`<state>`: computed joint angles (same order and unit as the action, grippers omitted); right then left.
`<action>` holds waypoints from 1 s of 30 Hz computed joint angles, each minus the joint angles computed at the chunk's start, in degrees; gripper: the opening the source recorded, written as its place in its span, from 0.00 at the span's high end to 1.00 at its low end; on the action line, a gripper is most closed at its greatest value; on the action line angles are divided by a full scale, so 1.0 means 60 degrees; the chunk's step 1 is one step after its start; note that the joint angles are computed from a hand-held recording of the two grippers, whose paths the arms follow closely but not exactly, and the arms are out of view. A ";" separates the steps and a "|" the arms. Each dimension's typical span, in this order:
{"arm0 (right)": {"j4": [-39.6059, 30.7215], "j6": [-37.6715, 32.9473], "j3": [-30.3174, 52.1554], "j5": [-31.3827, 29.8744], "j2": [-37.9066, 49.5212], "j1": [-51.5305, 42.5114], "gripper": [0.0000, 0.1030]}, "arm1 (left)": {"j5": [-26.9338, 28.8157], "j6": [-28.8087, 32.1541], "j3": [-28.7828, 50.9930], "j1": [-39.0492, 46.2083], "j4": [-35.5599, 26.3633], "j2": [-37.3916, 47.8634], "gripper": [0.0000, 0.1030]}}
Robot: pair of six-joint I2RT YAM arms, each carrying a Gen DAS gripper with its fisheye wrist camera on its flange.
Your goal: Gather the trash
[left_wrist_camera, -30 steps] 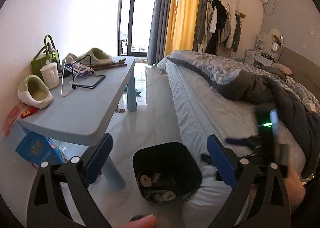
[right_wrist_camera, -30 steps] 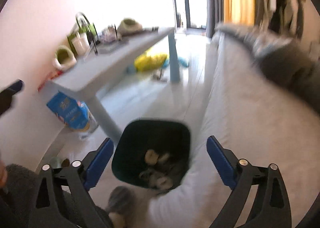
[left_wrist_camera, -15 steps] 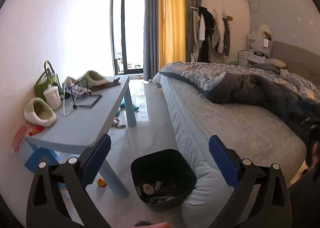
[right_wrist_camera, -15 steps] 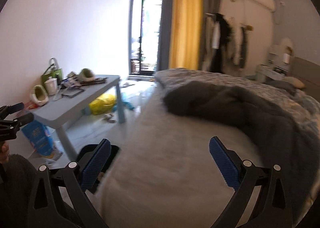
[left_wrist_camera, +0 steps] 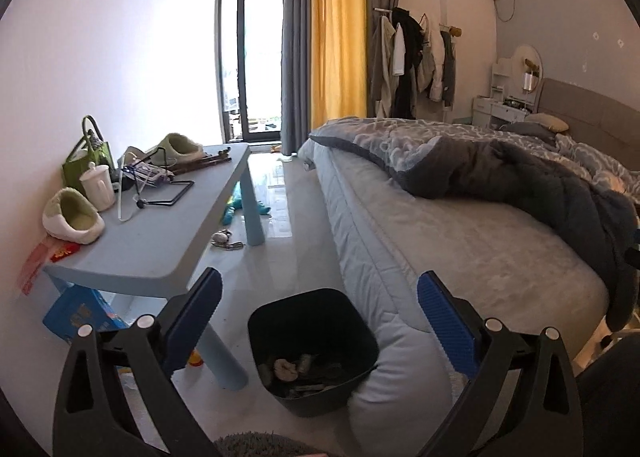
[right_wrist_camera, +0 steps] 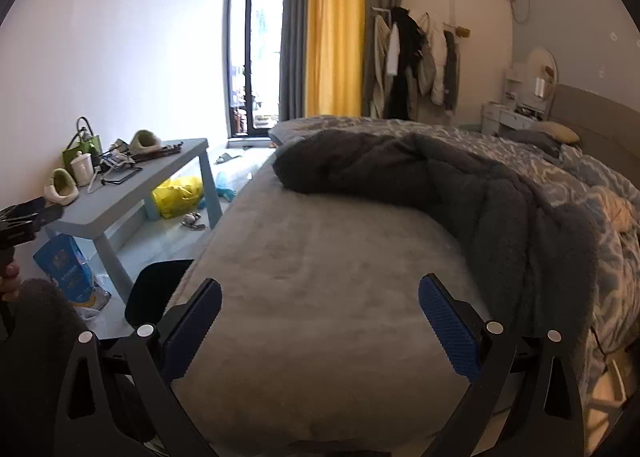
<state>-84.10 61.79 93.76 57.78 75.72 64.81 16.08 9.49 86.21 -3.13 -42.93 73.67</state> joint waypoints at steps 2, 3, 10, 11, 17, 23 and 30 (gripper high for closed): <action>0.0294 0.0009 -0.0197 -0.0038 -0.0196 0.0043 0.03 | 0.0002 -0.0032 -0.0046 -0.0103 0.0014 -0.0006 0.03; 0.0293 0.0149 -0.0263 -0.0086 -0.0257 0.0087 0.03 | -0.0055 -0.0044 -0.0070 -0.0206 0.0001 -0.0052 0.03; 0.0140 0.0162 -0.0164 -0.0140 -0.0153 0.0183 0.03 | -0.0368 0.0111 -0.0294 -0.0465 0.0027 -0.0203 0.03; 0.0293 0.0131 -0.0256 -0.0178 -0.0255 0.0138 0.03 | -0.0365 0.0087 -0.0269 -0.0465 -0.0008 -0.0175 0.03; 0.0331 0.0244 -0.0305 -0.0138 -0.0304 0.0181 0.03 | -0.0239 -0.0089 -0.0196 -0.0456 -0.0091 -0.0084 0.03; 0.0291 0.0156 -0.0224 -0.0198 -0.0290 0.0144 0.03 | -0.0300 -0.0050 -0.0171 -0.0555 -0.0152 -0.0054 0.03; 0.0408 -0.0253 -0.0081 -0.0383 -0.0179 -0.0043 0.03 | -0.0296 -0.0010 -0.0226 -0.0566 -0.0128 -0.0081 0.03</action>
<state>-81.65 60.28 93.27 55.48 74.64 64.55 14.30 9.43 84.85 -6.53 -43.70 73.18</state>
